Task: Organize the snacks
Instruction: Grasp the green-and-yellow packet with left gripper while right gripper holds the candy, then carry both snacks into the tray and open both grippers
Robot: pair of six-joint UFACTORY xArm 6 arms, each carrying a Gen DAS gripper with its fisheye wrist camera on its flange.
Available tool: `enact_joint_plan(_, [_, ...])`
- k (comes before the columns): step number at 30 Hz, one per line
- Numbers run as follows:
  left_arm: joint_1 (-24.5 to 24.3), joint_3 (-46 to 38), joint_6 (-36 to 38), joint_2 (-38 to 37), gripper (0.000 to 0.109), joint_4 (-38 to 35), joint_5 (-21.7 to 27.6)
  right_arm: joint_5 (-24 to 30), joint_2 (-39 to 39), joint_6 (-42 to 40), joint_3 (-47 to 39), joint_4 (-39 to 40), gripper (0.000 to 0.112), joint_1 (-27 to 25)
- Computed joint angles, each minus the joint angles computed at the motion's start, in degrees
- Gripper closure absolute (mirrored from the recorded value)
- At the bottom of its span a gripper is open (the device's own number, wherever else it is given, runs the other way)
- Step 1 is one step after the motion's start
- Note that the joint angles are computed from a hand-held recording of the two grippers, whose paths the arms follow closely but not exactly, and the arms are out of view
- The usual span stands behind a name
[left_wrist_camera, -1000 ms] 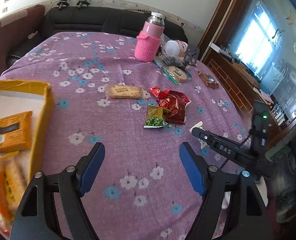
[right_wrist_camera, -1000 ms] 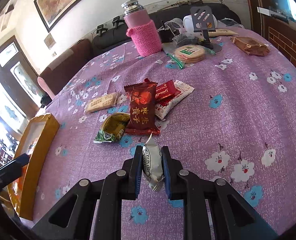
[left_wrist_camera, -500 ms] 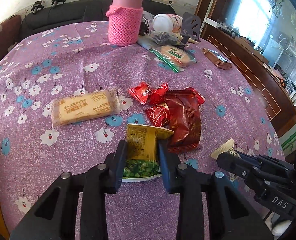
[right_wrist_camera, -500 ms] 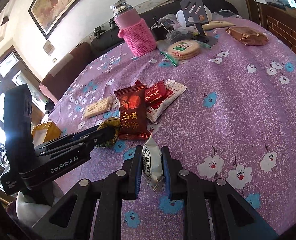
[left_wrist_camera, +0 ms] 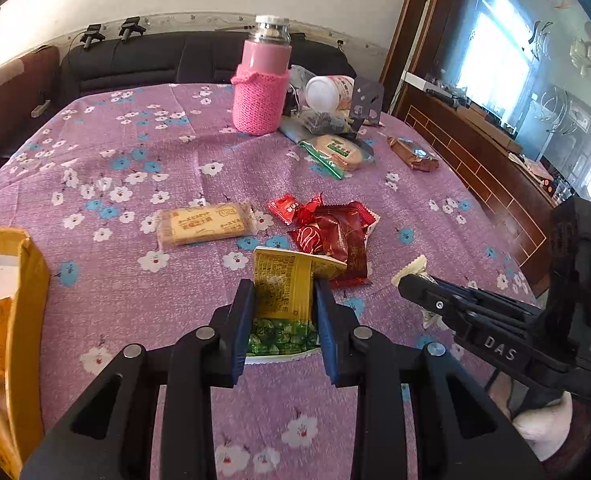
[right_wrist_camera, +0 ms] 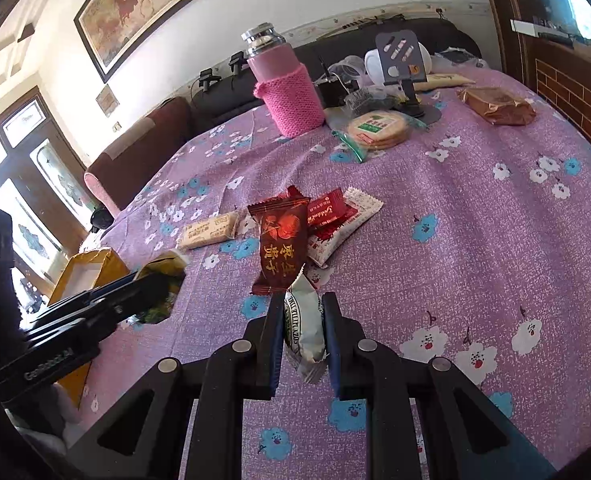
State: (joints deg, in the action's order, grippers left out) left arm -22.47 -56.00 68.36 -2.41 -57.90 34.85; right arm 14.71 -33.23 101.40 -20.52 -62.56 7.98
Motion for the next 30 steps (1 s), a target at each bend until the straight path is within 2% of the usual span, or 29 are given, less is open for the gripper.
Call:
enact_joint_plan(2, [2.96,1.45,0.58,-2.88,0.081,-1.12,2.08,6.16,-0.69,2.35,-1.43,-3.44,0.093,3.84])
enact_joint_plan(4, [6.03,2.56,1.01,-5.23,0.081,-1.84,3.59,14.54,-1.25,3.67,-3.14,-6.13,0.093,9.10])
enact_joint_plan(7, [10.27,4.92,3.37,-8.89,0.081,-3.69,3.62,27.06,-0.89,5.18,-5.76,-9.36,0.093,17.44])
enact_joint_plan(11, [14.83,7.64,6.98,-12.53,0.081,-6.66,2.74,35.65,0.71,5.74,-8.53,-11.27,0.094,24.15])
enact_joint_plan(12, [15.55,8.30,7.46,-13.13,0.081,-7.07,1.84,36.05,1.63,4.94,-9.48,-10.85,0.094,24.80])
enact_joint_plan(17, [19.25,9.00,9.02,-13.05,0.081,-8.79,-0.96,31.27,6.80,3.31,-13.71,-9.19,0.094,27.41])
enact_joint_plan(21, [21.84,8.62,9.67,-12.00,0.081,-9.89,-1.65,28.51,12.74,1.01,-19.63,-8.38,0.094,30.55])
enact_joint_plan(25, [23.51,9.58,15.44,-12.48,0.081,-14.49,-4.99,25.73,19.08,-2.06,-26.66,-7.85,0.094,32.61])
enact_joint_plan(30, [25.59,10.35,25.35,-13.06,0.081,-22.83,-7.82,20.84,26.08,-5.93,-34.35,-5.36,0.094,32.67])
